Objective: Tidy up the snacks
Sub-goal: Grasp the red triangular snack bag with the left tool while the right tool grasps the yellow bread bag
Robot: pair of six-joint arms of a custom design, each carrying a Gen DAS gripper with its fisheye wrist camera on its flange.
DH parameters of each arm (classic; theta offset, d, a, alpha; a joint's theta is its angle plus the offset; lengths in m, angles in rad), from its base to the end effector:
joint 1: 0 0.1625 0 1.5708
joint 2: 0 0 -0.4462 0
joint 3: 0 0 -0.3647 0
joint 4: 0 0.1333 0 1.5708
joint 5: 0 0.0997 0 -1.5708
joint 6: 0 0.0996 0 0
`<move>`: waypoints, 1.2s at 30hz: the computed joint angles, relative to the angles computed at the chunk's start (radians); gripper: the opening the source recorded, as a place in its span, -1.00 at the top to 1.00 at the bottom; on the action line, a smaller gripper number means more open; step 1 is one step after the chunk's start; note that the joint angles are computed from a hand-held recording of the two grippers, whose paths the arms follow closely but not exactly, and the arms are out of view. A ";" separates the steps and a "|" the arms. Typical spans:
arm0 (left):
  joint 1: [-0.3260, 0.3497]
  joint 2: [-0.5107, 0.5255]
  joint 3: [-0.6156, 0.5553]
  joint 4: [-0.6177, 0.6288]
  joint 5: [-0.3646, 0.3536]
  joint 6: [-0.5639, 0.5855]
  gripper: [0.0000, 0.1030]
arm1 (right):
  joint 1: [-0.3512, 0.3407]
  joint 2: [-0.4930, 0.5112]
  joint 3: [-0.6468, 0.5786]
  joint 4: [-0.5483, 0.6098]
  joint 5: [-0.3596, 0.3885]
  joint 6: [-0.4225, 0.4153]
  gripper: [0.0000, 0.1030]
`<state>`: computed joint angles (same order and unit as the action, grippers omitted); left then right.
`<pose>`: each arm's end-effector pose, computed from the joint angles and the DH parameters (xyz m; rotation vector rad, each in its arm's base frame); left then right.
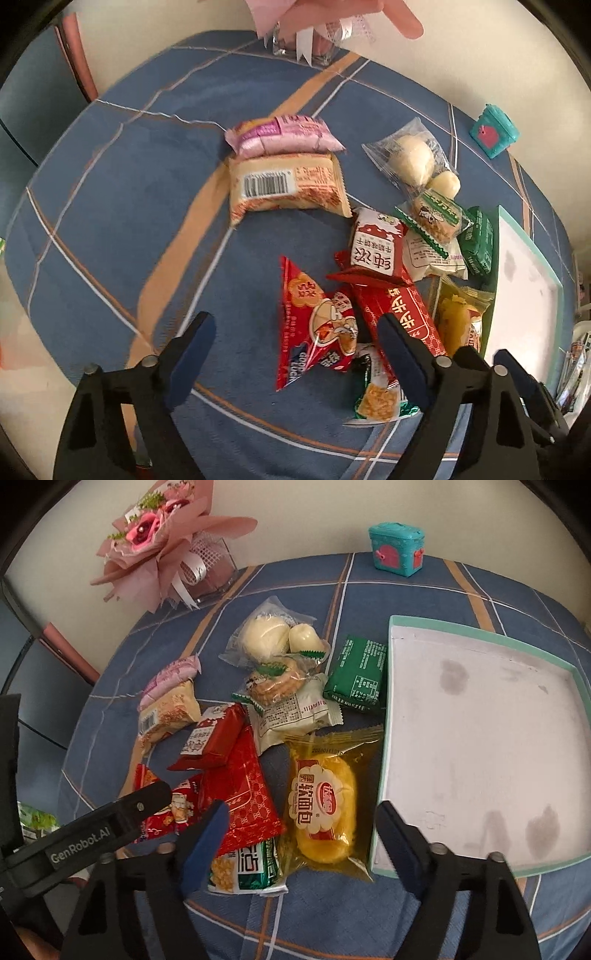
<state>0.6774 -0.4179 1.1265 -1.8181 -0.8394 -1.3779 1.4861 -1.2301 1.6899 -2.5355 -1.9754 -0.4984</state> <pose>-0.4521 -0.6201 -0.0045 -0.3610 2.3479 -0.5873 0.0424 -0.6132 0.3893 0.3953 -2.5468 0.4842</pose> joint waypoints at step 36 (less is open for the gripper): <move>0.008 -0.061 0.131 -0.211 -0.011 0.013 0.10 | 0.006 0.025 -0.023 -0.001 -0.039 0.008 0.25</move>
